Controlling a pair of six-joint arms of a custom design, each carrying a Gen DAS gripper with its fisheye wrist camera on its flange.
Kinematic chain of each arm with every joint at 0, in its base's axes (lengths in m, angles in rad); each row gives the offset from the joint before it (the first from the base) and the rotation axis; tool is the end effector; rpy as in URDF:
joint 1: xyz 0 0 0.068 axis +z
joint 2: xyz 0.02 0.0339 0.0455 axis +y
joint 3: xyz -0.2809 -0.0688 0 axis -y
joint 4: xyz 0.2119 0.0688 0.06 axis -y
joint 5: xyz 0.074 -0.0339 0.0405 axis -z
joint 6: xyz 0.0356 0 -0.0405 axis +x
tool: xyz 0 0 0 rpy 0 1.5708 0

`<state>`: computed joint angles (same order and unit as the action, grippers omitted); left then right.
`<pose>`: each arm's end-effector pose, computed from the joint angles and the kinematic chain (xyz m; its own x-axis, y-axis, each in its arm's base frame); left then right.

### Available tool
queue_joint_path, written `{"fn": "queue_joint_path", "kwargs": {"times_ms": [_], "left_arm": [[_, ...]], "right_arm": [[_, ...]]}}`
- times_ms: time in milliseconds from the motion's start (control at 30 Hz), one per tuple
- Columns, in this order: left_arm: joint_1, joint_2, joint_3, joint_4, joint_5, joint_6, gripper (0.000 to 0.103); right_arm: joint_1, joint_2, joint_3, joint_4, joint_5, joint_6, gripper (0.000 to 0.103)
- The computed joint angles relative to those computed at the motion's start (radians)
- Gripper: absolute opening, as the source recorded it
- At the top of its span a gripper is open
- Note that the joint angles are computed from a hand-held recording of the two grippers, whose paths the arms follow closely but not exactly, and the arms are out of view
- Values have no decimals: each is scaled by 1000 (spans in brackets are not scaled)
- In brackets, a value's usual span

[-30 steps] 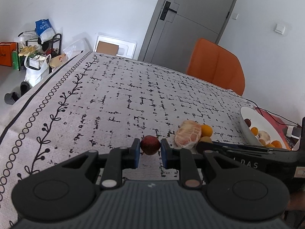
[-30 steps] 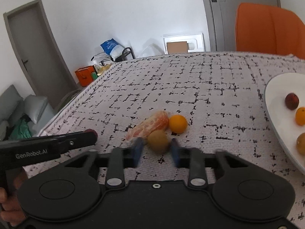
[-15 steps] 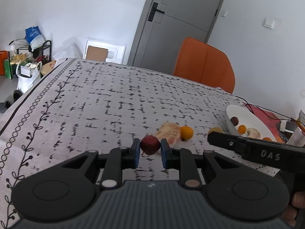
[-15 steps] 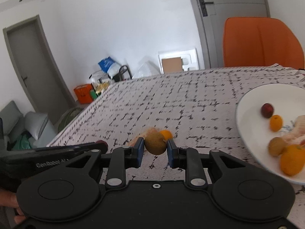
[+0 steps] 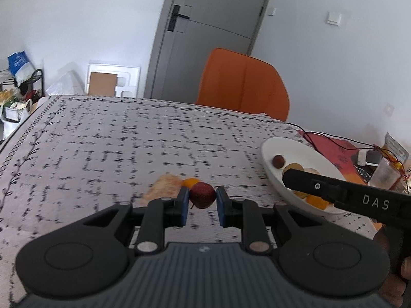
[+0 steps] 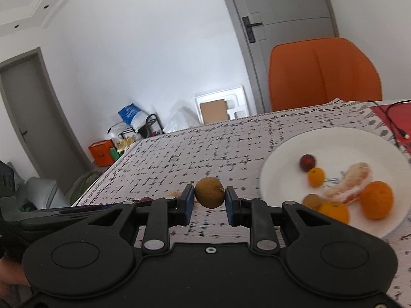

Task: Organize fruits
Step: 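Carry the red plum and kiwi over the white bowl with both tools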

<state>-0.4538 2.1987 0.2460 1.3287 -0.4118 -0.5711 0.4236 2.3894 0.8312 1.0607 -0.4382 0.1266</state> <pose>0.2294 -0.0960 0.0595 -0.5012 -0.3067 -0.8092 -0.1915 0.9512 -0.2419 0.3412 0.1704 0.0436 -0.5215 -0.1097 -0.8462 -0.6515 0.6916 0.3118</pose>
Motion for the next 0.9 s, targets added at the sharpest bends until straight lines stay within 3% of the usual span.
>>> {"fn": "queue_joint_path", "kwargs": {"times_ms": [433,900], "left_arm": [[-78,-45,187,-225,-30,30,21],[-121,-24,371,-394,-46,68,21]], "right_arm": [[-131,19,-37,78,-81,19,24],[-267,75,11,81,-137,39,24]]}}
